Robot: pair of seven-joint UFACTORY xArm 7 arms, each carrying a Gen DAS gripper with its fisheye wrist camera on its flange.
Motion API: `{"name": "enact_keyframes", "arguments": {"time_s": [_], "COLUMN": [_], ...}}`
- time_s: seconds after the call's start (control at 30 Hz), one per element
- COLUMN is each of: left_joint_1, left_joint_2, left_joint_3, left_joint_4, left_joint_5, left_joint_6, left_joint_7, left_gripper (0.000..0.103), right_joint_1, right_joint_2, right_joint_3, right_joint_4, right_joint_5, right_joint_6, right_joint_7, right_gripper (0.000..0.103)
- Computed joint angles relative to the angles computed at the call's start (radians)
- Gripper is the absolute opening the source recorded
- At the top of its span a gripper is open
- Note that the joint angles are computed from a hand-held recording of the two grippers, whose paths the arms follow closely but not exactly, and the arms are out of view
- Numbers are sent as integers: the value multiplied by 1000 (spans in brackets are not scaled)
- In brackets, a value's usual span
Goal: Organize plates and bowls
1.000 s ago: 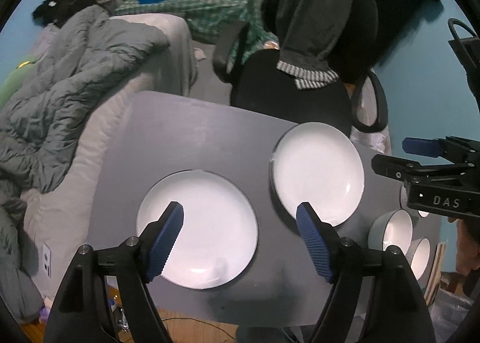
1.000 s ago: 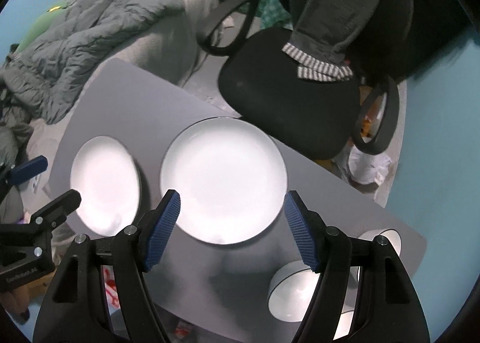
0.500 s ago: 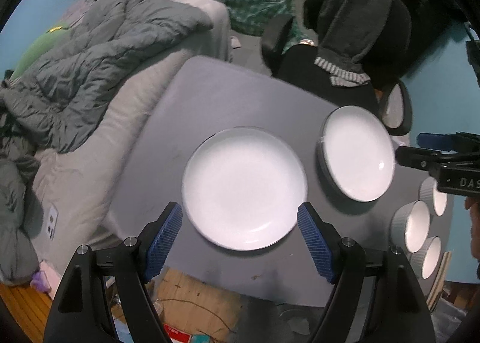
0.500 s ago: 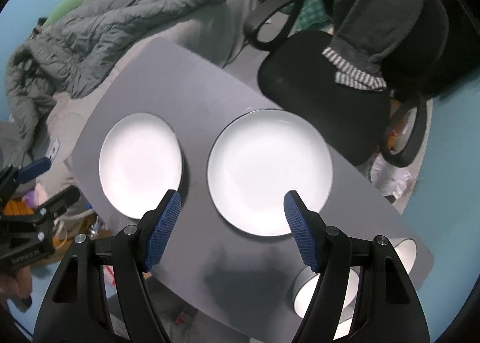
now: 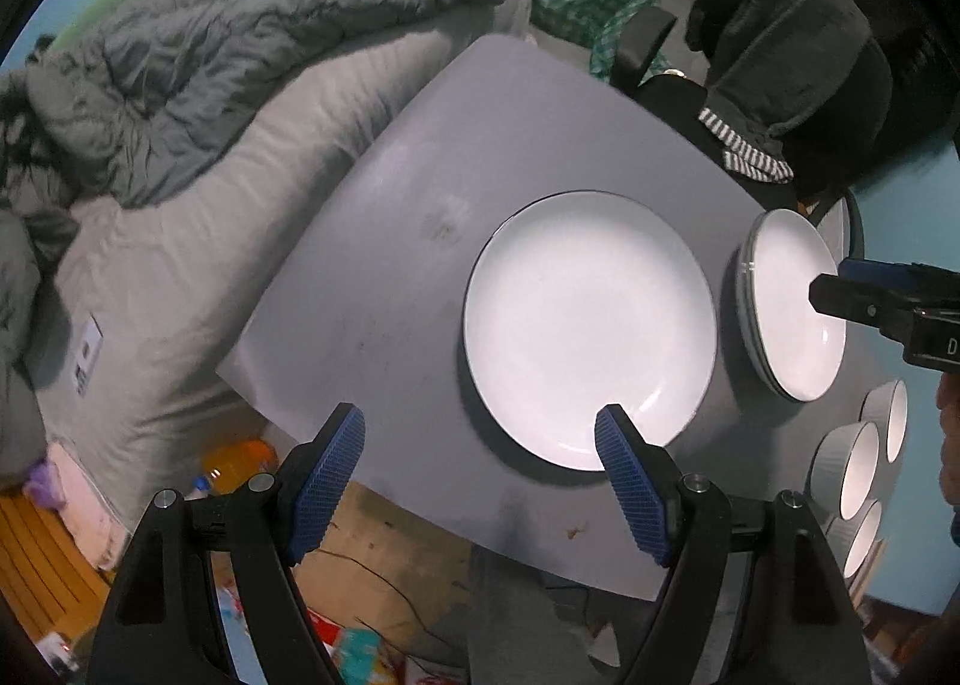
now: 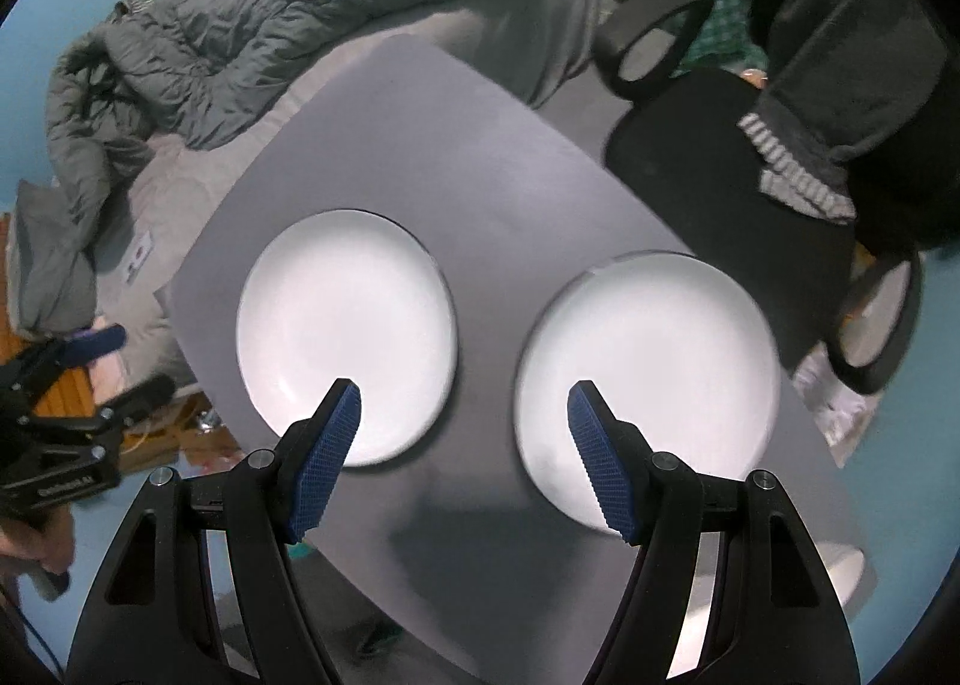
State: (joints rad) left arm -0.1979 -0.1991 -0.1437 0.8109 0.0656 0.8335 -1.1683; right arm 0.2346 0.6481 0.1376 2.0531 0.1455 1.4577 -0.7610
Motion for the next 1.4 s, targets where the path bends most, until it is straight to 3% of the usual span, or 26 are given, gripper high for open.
{"name": "enact_keyframes", "arguments": {"time_s": [0.43,0.7,0.97,1.23,1.4], "left_joint_1": [32,40,42,46,50], "left_joint_2": [107,192,206,204,205], "left_joint_3": [54,65,66,68,70], "left_joint_4": [-74,-49,-62,-84,-101], "left_joint_5": [-126,-173,-234,-270,-347], "left_joint_6": [-230,-284,-324,-356,-385], "left_joint_7": [116,187,232,263,327], "left_gripper": [80,80,80,80,80], "right_joint_1": [66,79,87,82,74], "right_joint_2": [156,216,212,198,166], "right_joint_3": [8,8,9,4,5], "right_joint_4": [98,135,91,46,-8], "right_joint_5": [-4,-8,-25,-35,-38], "right_joint_6": [-26,-15,-34,-13,-42], "right_joint_7": [66,107,102,101,93], "right_gripper": [71,71,70,48,44]}}
